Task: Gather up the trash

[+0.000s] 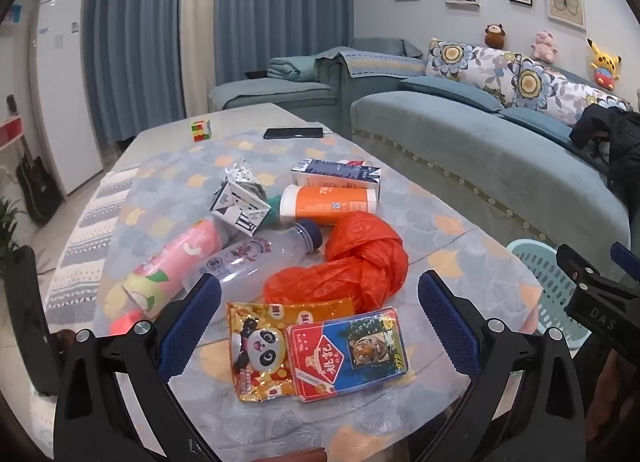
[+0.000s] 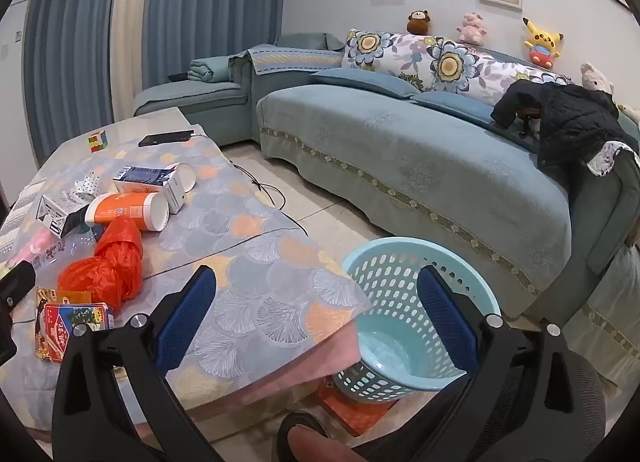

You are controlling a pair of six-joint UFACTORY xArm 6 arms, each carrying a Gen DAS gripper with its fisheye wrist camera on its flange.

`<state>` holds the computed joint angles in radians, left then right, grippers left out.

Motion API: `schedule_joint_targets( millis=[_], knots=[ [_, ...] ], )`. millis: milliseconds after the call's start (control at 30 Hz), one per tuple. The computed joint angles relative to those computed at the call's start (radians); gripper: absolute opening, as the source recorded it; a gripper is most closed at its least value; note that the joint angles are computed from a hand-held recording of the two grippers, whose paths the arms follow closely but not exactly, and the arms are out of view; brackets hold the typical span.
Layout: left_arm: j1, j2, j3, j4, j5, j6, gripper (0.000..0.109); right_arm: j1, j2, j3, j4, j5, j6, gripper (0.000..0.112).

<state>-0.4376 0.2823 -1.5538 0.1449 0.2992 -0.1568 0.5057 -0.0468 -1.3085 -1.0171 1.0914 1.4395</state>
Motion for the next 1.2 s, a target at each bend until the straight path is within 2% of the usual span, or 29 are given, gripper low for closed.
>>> schedule_joint_targets(
  millis=[300,467,1200],
  knots=[
    [0.009,-0.010,0.007,0.010,0.003,-0.008,0.096,0.000,0.005,-0.006,0.005,0.006,-0.004,0.095],
    [-0.004,-0.008,0.020,0.056,-0.001,-0.052,0.096,0.001,0.007,-0.008,0.007,0.006,-0.007,0.095],
    [-0.008,0.000,0.011,0.043,0.022,-0.032,0.096,-0.006,0.026,-0.016,0.015,-0.003,-0.020,0.095]
  ],
)
